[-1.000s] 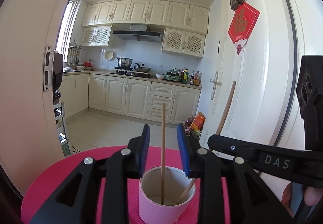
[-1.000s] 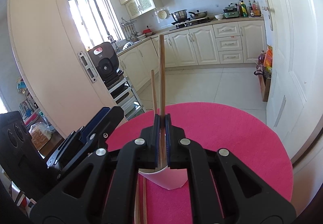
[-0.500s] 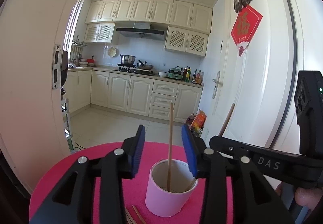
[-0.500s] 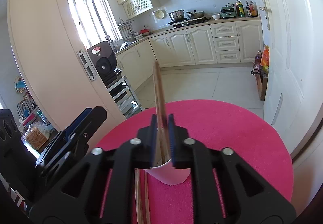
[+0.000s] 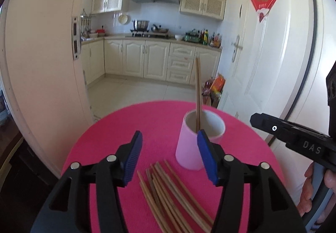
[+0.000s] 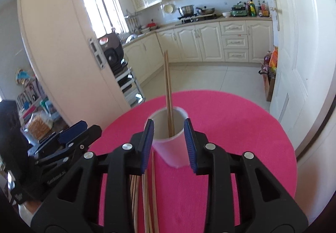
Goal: Organize utensils
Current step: 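Lower the left tool and close it on another chopstick, then lift the chopstick with the left tool and insert it into the pink cup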
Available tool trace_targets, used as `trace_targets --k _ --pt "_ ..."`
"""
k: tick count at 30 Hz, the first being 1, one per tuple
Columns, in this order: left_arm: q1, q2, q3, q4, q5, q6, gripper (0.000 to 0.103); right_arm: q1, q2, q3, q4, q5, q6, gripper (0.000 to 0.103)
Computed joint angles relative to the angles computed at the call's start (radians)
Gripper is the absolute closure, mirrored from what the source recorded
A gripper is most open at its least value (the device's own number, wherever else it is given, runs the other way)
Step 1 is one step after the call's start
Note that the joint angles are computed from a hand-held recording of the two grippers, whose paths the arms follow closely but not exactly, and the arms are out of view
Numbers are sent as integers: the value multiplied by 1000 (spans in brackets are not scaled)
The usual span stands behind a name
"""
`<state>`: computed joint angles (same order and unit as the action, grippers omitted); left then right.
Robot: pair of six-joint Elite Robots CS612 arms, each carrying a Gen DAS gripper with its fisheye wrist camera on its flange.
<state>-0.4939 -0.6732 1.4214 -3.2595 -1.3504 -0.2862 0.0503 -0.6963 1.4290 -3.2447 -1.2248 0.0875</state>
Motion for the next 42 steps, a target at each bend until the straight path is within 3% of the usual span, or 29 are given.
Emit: trace_targets --k 3,11,14,22,28,31,36,39,42 --pt "7 -20 16 145 -25 -47 49 5 -9 19 62 3 -44 73" --pt "18 -23 17 421 -62 -112 49 15 -18 42 218 -4 -103 73" --pt "27 -20 23 473 -88 -137 49 17 -19 44 256 -5 -114 73" --pt "35 -7 13 501 -145 -183 49 21 -19 45 313 3 -127 72" --pt "25 -8 6 515 -122 -182 49 26 -17 42 340 -15 -136 70" --pt "30 -7 8 515 -138 -191 49 29 -15 35 364 -26 -154 61" --pt "20 -8 16 519 -105 -175 49 41 -1 4 414 -50 -192 61" --pt "18 -9 14 528 -85 -184 66 51 13 -30 482 -71 -221 61" --pt "30 -7 8 530 -114 -214 84 61 26 -65 550 -87 -248 68"
